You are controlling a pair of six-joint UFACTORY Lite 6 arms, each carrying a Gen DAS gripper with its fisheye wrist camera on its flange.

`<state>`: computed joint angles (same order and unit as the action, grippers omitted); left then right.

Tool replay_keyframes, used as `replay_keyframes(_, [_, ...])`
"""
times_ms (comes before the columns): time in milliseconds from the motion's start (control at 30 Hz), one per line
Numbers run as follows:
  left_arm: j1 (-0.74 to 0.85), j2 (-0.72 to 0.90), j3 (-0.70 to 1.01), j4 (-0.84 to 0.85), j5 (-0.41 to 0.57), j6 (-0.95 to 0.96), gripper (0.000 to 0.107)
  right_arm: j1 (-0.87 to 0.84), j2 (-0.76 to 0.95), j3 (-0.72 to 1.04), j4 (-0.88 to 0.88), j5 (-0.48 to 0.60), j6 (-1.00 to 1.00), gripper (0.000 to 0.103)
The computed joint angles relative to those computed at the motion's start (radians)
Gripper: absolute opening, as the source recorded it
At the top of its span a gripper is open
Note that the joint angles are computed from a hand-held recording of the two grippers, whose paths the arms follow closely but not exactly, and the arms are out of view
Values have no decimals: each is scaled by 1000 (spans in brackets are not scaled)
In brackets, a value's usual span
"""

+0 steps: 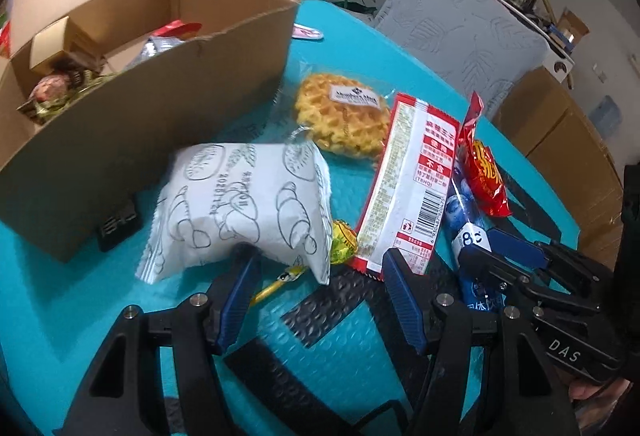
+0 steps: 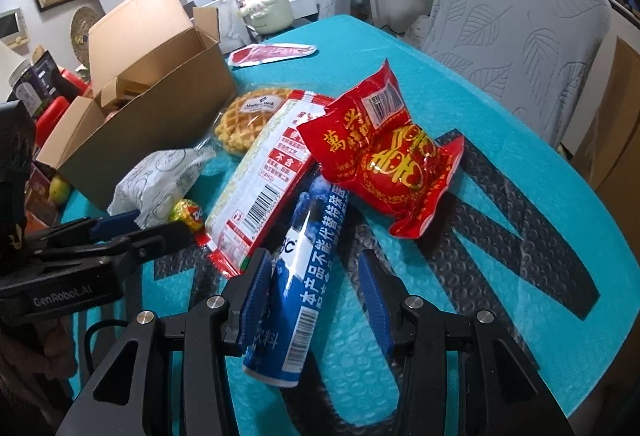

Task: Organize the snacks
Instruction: 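Grasp the white bread bag with the left tool while the right tool grasps the blue tube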

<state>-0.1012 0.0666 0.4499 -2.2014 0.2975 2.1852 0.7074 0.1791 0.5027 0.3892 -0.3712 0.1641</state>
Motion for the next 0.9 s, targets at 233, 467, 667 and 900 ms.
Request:
replay_keyframes(233, [-41,54,41,-180,-19,160,43,-7,20,6,-40,-8,40,45])
replay_keyframes(467, [-49,39,19,-190,-25,166,12,38,3,-16,66,-28,-50,31])
replay_keyframes(667, [-61,-81,-99,-206,-31,177,8,68,-47,-75,120,-41,-60,29])
replay_keyframes(900, [-73,-185,-206,-249,-30,200,4,136,-128,-164,205,-60,-68,29])
